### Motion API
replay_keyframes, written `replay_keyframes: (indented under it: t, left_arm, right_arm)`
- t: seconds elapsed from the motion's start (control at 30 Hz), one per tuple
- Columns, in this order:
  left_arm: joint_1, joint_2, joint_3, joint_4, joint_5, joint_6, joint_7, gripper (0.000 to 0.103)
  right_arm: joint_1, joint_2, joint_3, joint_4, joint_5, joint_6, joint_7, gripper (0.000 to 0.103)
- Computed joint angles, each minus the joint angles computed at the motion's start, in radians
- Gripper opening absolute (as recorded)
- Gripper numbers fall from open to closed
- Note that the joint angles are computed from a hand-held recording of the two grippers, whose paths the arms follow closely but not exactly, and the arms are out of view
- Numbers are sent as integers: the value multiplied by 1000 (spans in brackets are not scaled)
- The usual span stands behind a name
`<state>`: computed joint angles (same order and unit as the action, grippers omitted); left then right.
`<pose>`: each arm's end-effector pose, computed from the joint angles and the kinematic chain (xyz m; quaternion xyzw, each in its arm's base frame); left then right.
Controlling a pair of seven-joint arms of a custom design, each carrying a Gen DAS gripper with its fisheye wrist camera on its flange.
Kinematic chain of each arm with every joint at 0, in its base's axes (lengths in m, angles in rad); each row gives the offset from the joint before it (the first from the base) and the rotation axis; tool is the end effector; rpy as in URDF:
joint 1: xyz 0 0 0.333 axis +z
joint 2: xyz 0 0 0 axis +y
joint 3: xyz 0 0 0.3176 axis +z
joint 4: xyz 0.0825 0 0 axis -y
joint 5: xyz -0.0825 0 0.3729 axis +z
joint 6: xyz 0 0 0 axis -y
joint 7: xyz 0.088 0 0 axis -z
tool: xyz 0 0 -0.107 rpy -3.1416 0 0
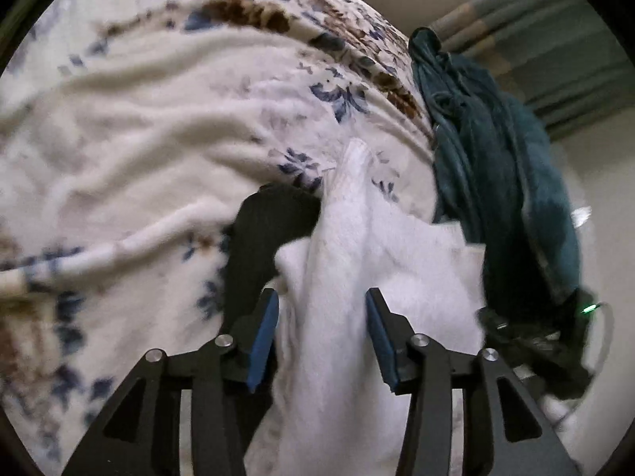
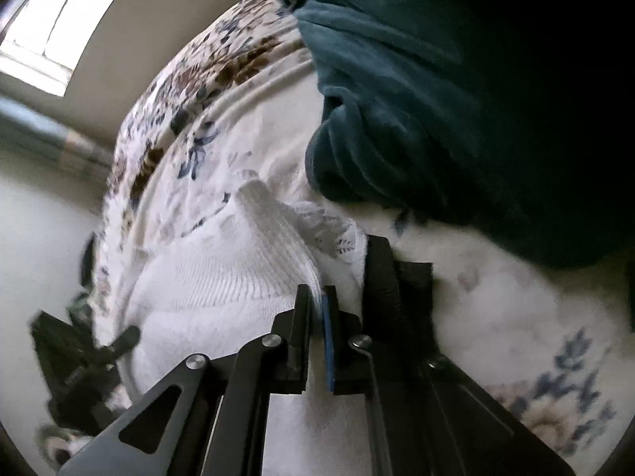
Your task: Fold small clothes
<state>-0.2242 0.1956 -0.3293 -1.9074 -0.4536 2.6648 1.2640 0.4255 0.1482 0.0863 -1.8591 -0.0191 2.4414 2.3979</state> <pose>0.5528 -0.3121 0.4696 0.7082 -0.6258 0.3173 0.0784 0.5471 0.3043 0.4923 -0.5767 0.7880 -0.0264 0.2140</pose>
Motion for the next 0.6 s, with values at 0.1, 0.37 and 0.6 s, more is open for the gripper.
replay_keyframes:
  t: [0.1, 0.37, 0.6]
  left_arm:
    - [-117, -57, 90, 4, 458, -135, -357, 80]
    - [-167, -223, 34, -95, 751, -352, -618, 87]
    - [-187, -315, 1, -114, 763, -433, -626, 87]
  right_arm:
    - [53, -32, 3, 19, -191, -120, 85, 84]
    - [122, -178, 114, -48, -427, -405, 246, 102]
    - [138, -293, 185, -83, -439, -513, 305, 103]
